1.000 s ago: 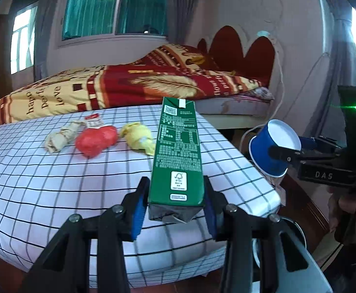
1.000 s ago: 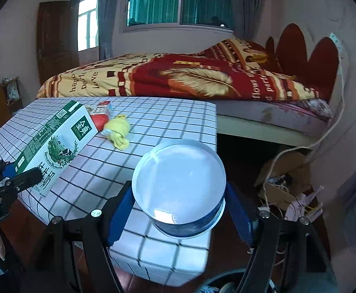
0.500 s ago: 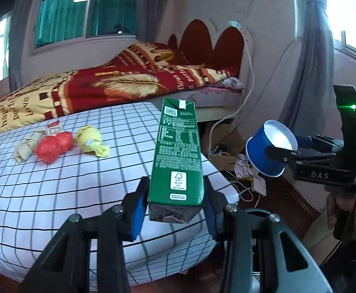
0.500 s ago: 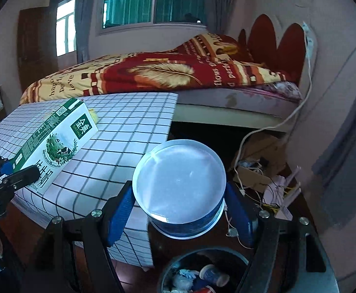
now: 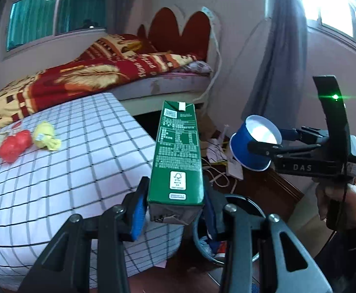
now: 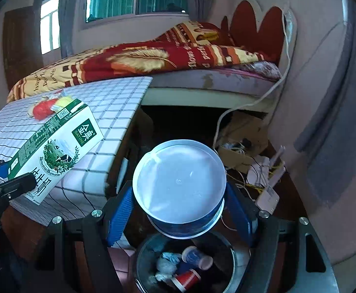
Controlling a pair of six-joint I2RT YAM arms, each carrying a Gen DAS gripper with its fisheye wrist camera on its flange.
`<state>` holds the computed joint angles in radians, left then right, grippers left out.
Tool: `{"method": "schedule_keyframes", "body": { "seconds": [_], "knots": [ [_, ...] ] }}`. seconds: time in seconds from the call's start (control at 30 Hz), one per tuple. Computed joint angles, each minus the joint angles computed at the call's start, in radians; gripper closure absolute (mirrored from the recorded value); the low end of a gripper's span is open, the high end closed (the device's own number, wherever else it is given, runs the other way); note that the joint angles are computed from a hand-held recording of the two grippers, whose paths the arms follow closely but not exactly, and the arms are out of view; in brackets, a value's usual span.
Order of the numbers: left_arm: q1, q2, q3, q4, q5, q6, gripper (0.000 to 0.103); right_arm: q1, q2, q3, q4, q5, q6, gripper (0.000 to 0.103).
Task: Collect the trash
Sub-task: 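Carry carton and blue cup over the black bin and open both grippers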
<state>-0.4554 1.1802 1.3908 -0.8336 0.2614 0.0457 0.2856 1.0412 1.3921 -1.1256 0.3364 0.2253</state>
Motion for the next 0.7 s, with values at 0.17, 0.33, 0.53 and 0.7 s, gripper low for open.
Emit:
{"method": "schedule_keyframes", "body": {
  "seconds": [0.17, 0.33, 0.53, 0.7],
  "knots": [
    [-0.1, 0.008, -0.023, 0.004, -0.024, -0.018, 0.061, -0.116, -0.079, -0.075, -0.025, -0.06, -0.047, 0.028],
    [-0.2, 0.022, -0.044, 0.013, -0.051, -0.038, 0.061, -0.244, -0.155, -0.151, -0.047, -0.129, -0.11, 0.028],
    [-0.284, 0.045, -0.079, 0.023, -0.069, -0.056, 0.061, -0.429, -0.243, -0.232, -0.071, -0.236, -0.218, 0.028],
    [-0.333, 0.058, -0.11, 0.032, -0.083, -0.075, 0.061, -0.55, -0.303, -0.298, -0.097, -0.313, -0.307, 0.028]
  ]
}}
